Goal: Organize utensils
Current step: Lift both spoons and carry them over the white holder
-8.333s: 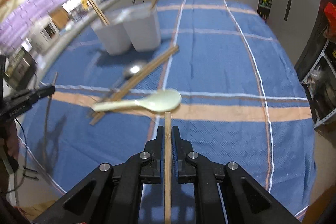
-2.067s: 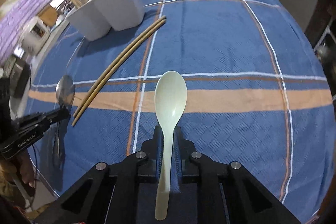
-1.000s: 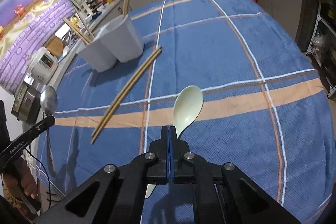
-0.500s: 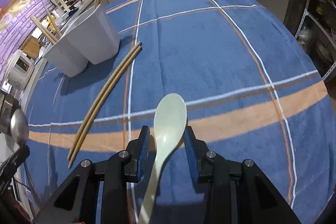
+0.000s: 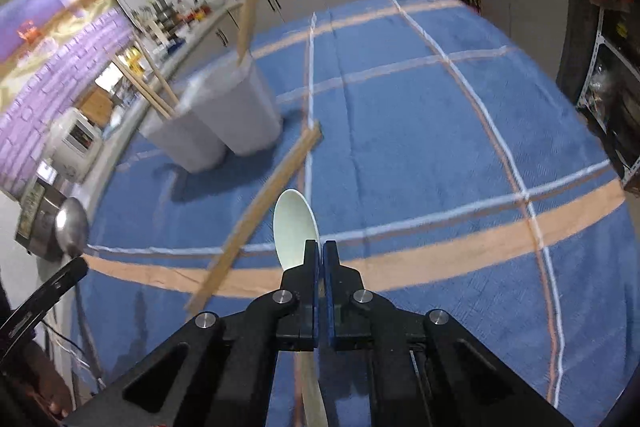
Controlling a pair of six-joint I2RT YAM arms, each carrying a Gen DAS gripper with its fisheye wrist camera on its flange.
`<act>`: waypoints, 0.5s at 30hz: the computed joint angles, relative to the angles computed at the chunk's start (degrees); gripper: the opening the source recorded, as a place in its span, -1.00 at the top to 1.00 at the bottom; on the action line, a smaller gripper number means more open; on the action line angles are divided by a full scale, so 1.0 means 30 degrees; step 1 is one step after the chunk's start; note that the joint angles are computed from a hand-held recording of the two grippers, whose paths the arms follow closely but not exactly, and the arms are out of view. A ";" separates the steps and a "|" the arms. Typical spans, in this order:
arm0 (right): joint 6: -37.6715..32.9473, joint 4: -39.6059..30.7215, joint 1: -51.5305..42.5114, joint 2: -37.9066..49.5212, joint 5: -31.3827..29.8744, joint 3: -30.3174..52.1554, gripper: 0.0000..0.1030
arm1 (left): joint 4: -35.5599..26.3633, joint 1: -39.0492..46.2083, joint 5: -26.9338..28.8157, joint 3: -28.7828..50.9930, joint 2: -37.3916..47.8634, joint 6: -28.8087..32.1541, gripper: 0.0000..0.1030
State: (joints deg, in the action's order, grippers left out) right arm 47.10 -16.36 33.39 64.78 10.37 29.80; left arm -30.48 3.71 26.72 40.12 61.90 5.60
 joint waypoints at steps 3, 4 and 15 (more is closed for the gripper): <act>-0.0499 -0.0837 0.0018 -0.1201 0.0514 0.1206 0.95 | 0.0133 0.0026 0.0412 0.1761 0.0554 -0.0409 0.94; -0.0855 -0.0880 -0.0121 -0.1427 0.0559 0.1764 0.95 | 0.0216 -0.0046 0.0462 0.2335 0.0797 -0.0564 0.94; -0.3711 0.4821 -0.2038 0.3831 -0.1174 0.8152 0.95 | 0.4995 -0.3201 -0.1961 0.9019 0.6002 -0.3339 0.94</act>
State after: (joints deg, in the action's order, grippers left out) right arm 35.96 -1.90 27.28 76.27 6.85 54.26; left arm -15.50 -5.89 20.84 67.17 79.90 -4.42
